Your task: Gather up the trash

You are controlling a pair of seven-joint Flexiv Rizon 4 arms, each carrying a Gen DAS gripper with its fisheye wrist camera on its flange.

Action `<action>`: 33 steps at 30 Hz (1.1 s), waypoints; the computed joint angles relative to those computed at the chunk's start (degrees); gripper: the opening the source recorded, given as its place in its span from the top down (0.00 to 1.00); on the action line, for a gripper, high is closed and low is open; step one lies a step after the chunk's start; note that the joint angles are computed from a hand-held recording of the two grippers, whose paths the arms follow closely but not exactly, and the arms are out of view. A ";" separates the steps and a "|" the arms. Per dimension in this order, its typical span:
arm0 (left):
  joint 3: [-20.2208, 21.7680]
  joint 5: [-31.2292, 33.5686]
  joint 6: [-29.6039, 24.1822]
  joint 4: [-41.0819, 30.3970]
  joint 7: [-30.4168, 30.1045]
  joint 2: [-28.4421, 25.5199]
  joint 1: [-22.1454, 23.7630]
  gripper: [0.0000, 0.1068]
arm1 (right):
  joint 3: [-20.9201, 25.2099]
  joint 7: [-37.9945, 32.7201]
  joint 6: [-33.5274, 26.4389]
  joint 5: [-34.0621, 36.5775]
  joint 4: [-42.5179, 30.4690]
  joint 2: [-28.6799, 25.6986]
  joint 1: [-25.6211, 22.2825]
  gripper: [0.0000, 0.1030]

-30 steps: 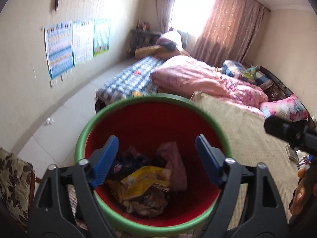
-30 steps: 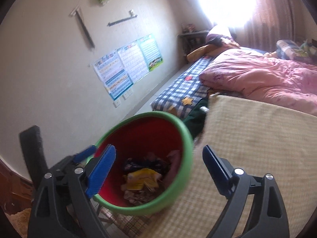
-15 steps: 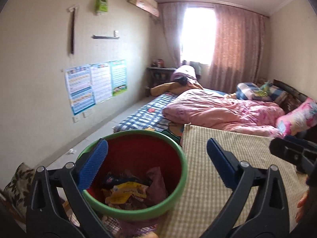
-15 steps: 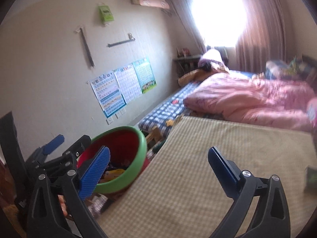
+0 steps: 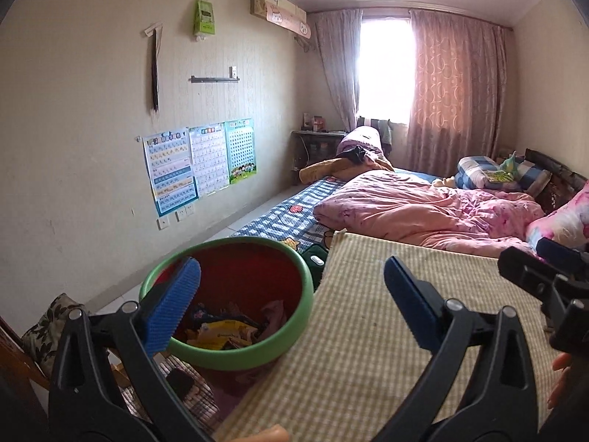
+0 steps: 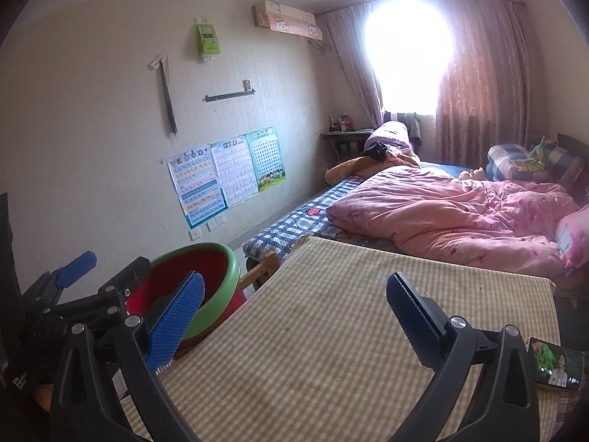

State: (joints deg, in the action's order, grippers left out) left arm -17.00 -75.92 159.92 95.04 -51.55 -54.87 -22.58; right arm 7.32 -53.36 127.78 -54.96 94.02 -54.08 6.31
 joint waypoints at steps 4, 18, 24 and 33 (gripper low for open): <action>-0.75 -1.38 0.60 -1.78 1.53 -0.37 -0.32 0.09 | 0.48 2.56 -2.03 -3.09 -1.36 -0.05 -1.26 0.07; -2.39 -2.63 0.09 -5.32 4.00 -1.37 0.03 0.09 | -0.76 7.20 -2.56 -8.07 -3.84 -0.98 -2.29 0.07; -2.42 -2.47 0.09 -5.68 4.51 -1.57 0.02 0.09 | -1.14 8.48 -2.46 -8.98 -4.42 -1.20 -2.34 0.07; -2.39 -2.22 -0.53 -4.93 4.18 -1.19 0.19 0.09 | -2.19 9.56 -2.03 -9.56 -4.61 -1.30 -1.73 0.07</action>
State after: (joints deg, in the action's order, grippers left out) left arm -19.39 -78.15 159.39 90.11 -47.37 -56.06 -22.39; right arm 5.13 -43.80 125.75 -64.52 89.42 -55.38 4.59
